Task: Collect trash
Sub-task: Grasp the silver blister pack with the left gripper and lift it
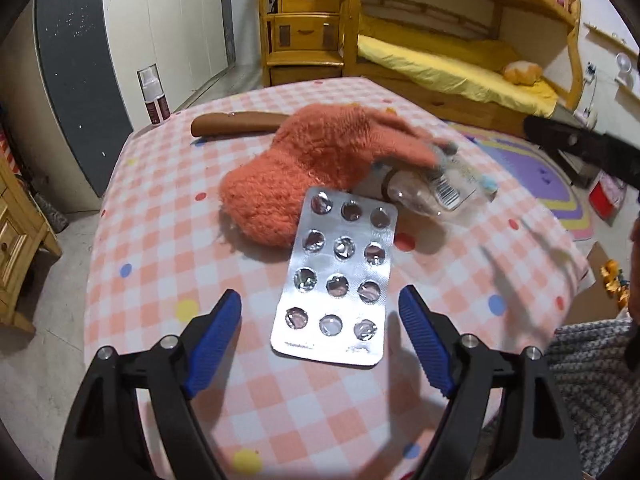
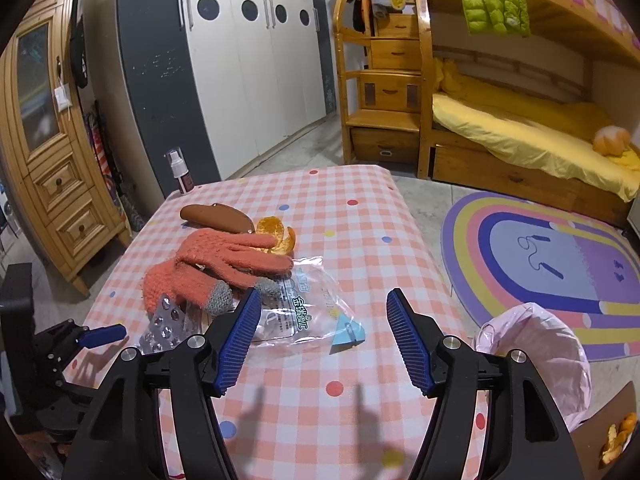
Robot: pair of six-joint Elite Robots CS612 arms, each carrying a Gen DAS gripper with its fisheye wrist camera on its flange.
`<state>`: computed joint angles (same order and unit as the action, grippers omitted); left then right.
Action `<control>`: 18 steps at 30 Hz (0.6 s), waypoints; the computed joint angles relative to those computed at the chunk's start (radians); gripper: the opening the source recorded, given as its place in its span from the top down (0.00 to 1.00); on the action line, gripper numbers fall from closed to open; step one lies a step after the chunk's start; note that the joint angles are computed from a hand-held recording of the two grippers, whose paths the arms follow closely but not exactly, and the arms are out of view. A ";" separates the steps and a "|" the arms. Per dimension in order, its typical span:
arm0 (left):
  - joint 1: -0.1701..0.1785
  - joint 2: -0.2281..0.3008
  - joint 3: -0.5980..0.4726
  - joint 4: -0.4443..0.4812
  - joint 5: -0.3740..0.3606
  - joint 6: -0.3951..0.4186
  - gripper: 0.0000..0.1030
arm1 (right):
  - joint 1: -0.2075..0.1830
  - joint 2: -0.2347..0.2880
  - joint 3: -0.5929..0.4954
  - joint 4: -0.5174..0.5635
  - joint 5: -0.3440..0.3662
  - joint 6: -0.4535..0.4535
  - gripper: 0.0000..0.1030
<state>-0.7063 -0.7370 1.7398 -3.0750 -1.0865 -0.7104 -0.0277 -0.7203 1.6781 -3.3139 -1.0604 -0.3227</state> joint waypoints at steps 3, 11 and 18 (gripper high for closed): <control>-0.006 0.007 -0.013 0.012 0.018 0.031 0.24 | 0.000 0.000 0.000 0.000 -0.001 0.001 0.34; 0.007 0.029 -0.048 0.023 0.031 0.011 0.25 | -0.001 0.000 0.003 -0.002 0.004 -0.009 0.34; 0.005 0.019 -0.046 0.037 -0.003 0.057 0.45 | -0.002 -0.003 0.003 0.035 0.004 -0.037 0.29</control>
<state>-0.7016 -0.7177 1.6938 -3.0379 -1.0896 -0.6530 -0.0297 -0.7230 1.6811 -3.2794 -1.0562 -0.3595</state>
